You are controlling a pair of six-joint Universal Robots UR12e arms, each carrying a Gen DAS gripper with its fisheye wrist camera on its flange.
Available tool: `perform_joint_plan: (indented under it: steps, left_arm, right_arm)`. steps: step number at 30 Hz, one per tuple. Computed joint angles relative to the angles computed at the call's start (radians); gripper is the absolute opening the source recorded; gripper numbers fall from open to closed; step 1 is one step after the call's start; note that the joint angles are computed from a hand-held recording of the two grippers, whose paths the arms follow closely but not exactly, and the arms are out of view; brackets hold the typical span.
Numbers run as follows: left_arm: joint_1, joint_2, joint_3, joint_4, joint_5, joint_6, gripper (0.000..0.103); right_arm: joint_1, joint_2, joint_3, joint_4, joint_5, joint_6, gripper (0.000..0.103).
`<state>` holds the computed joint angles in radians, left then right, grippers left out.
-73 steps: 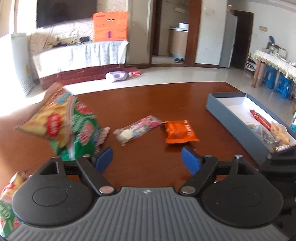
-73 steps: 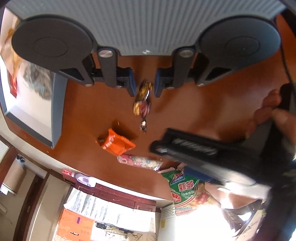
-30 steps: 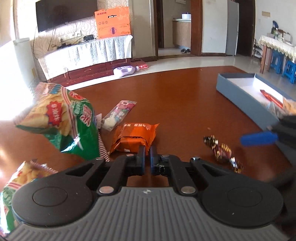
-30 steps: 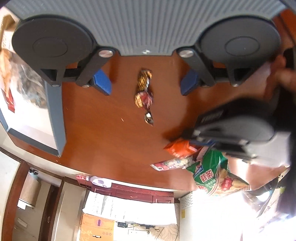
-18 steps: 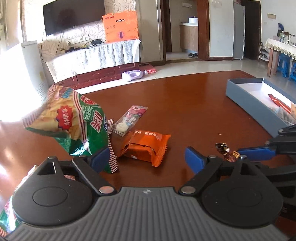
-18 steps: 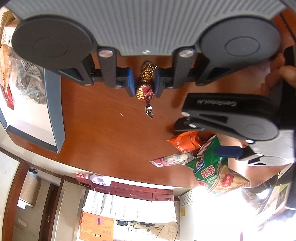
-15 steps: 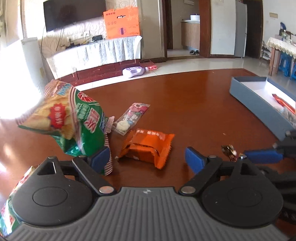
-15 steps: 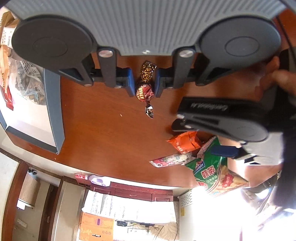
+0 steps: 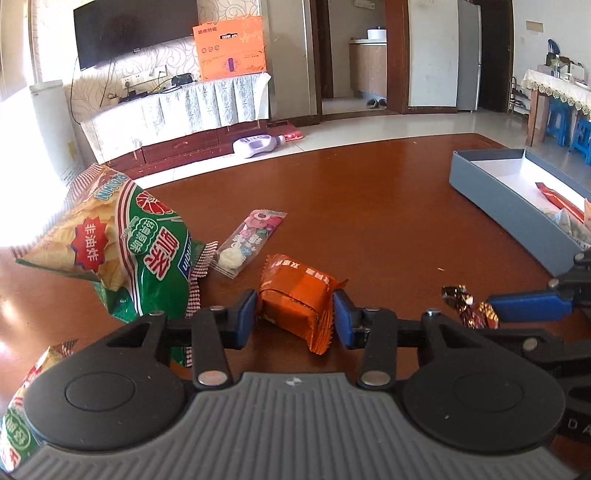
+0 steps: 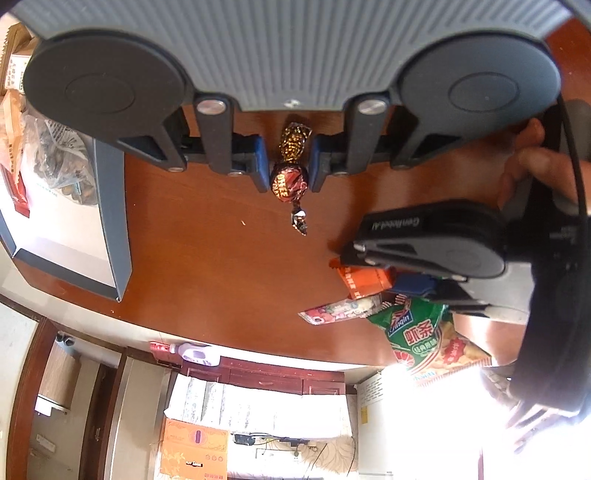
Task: Organize snacks
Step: 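Grasp the two wrapped chocolates with the right gripper and lift them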
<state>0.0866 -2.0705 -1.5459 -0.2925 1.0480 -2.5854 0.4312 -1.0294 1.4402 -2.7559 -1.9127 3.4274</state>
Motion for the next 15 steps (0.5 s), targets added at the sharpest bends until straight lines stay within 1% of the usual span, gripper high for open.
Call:
perform_joint_plan:
  steps: [2,5,8,15]
  left_arm:
    - [0.000,0.006,-0.010,0.011,0.008,0.000,0.049]
    - [0.001,0.014,-0.023,0.022,0.013,0.009,0.049]
    - [-0.001,0.023,-0.037,0.031,0.016,0.024,0.049]
    - [-0.007,0.046,-0.077,0.056,-0.002,0.062,0.049]
  right_arm:
    - [0.001,-0.002,0.003,-0.009,-0.010,0.004,0.026]
    - [0.000,-0.012,0.017,-0.047,-0.017,0.017,0.026]
    - [-0.003,-0.023,0.032,-0.089,-0.009,0.037,0.026]
    - [-0.006,-0.039,0.055,-0.178,0.008,0.060,0.026]
